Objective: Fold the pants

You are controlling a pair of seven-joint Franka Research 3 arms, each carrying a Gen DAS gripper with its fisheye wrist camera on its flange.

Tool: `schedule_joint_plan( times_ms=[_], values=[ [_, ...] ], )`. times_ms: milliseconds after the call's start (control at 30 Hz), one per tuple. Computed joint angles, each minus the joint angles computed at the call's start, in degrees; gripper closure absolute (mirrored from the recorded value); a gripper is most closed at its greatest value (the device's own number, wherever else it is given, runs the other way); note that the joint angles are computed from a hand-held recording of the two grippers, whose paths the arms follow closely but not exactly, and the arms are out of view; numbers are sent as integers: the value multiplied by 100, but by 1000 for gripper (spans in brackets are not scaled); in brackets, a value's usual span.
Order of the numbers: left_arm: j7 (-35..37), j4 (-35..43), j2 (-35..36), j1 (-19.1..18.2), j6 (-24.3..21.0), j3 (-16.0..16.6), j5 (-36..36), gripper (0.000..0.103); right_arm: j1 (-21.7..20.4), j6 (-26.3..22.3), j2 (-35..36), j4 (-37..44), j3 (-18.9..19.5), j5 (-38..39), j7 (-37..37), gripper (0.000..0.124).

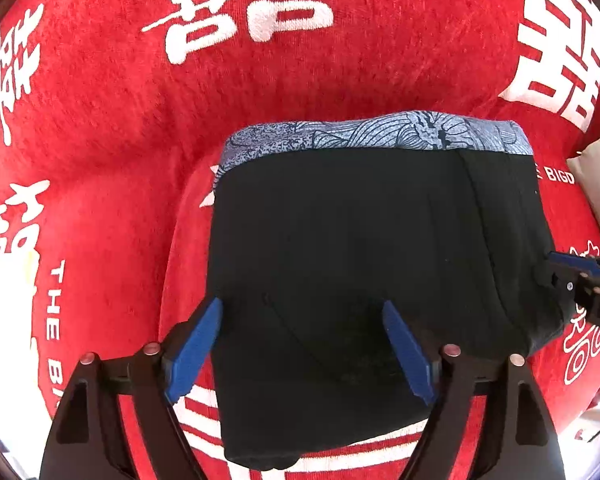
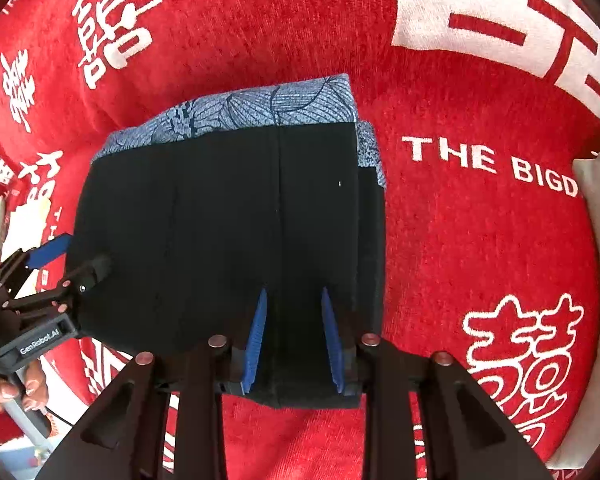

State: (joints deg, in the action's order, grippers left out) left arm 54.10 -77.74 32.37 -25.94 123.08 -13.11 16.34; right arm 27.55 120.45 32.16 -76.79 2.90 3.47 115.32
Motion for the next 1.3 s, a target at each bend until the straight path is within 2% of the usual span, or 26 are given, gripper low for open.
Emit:
schedule_joint_plan(
  times_ms=[333,467,767,833,900,1100,1300],
  values=[
    [158,570,271,0,-524,18,-161,20,205,66,140,115,-63,-236,345,92],
    [87,632,289,-8,-589,26,-212,20,205,292,-165,-370,-51,-263,406,91],
    [8,604,225,-52,-682,22,-186,20,109,391,-310,-588,-3,-222,349,91],
    [-43,501,153,-33,-590,14,-205,20,101,409,-327,-615,-5,-226,348,91],
    [-114,227,-16,50,-304,-23,-294,20,86,428,-354,-647,-1,-212,347,90],
    [-135,-240,-307,210,124,-75,-400,20,45,605,-473,-784,30,-142,258,81],
    [-235,-3,-168,216,128,84,-118,20,-102,1110,-610,-872,-60,24,619,80]
  ],
)
